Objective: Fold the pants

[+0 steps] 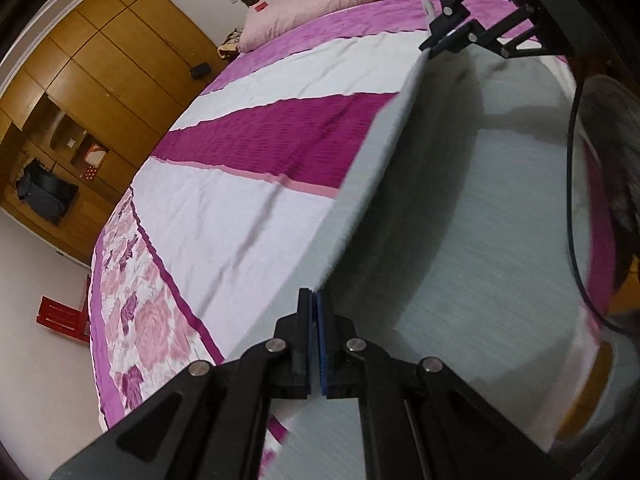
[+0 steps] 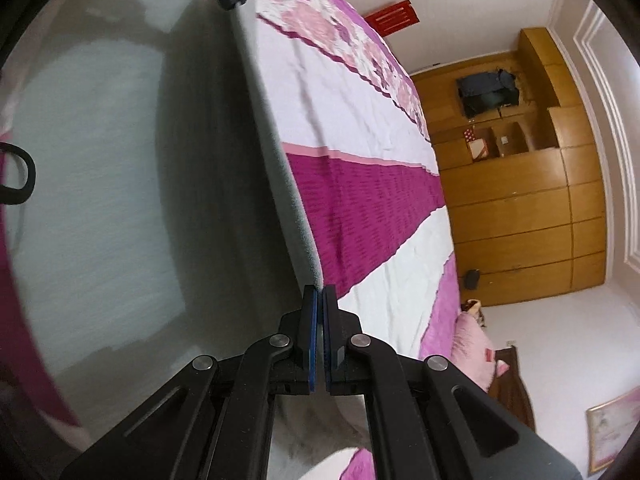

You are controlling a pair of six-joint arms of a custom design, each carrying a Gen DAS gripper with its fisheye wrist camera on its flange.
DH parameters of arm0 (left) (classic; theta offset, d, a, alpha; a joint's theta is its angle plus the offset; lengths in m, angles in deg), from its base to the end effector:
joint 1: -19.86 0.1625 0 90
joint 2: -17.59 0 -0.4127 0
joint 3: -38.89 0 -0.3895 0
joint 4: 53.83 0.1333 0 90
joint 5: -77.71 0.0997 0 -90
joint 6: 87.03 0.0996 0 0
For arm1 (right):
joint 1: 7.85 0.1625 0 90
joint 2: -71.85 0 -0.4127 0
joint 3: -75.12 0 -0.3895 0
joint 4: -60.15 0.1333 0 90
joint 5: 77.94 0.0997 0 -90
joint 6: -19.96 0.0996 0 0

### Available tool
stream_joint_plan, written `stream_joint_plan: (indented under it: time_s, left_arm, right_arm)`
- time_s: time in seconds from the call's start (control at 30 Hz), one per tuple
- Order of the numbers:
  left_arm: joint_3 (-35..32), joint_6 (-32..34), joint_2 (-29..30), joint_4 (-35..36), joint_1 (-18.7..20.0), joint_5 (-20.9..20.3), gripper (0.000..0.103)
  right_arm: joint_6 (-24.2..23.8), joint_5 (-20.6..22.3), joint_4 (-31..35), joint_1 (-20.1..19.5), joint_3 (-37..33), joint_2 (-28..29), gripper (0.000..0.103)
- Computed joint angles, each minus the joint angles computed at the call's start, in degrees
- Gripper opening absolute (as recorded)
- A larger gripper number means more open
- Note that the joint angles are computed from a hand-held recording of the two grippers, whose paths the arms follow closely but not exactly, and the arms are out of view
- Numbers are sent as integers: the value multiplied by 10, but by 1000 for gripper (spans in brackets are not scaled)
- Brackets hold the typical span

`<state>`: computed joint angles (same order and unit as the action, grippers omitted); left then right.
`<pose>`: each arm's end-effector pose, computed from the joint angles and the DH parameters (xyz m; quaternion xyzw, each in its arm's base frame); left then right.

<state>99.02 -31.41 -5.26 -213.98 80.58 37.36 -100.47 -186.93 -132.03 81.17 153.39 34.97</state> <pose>-0.2132 -0.8079 0.0868 0.4999 0.7225 -0.1583 0.4506 0.0880 -0.7548 0.1937 0.6926 -0.5010 0.1201 0.5048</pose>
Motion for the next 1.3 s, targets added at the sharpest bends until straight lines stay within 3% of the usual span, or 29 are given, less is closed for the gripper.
stream_joint_plan:
  time_s: [0.2,0.47,0.67,0.97,1.17,1.3]
  left_arm:
    - [129,-4,-45,-75,-23,7,2]
    - [219,-32,-72,-106,-40,22,2]
    - [259,-22,-74,-108,-50,38,2]
    - [287,-14,-75,-110,-56,43,2]
    - [304,-23,-90,-107,-65,39,2]
    - [303,-27,-89,-90,-65,40,2]
  right_arm:
    - [-34,27,-98,-19,109,-37,0]
    - [-132,83,-208,-47,200,-47,0]
    - [-174,92,-230,-58,215,-38,0]
    - [-201,85,-230,-66,219,-34,0]
    - [-163,74,-220,-62,228,-47,0]
    - [-185,72,-225,-66,221,-34,0]
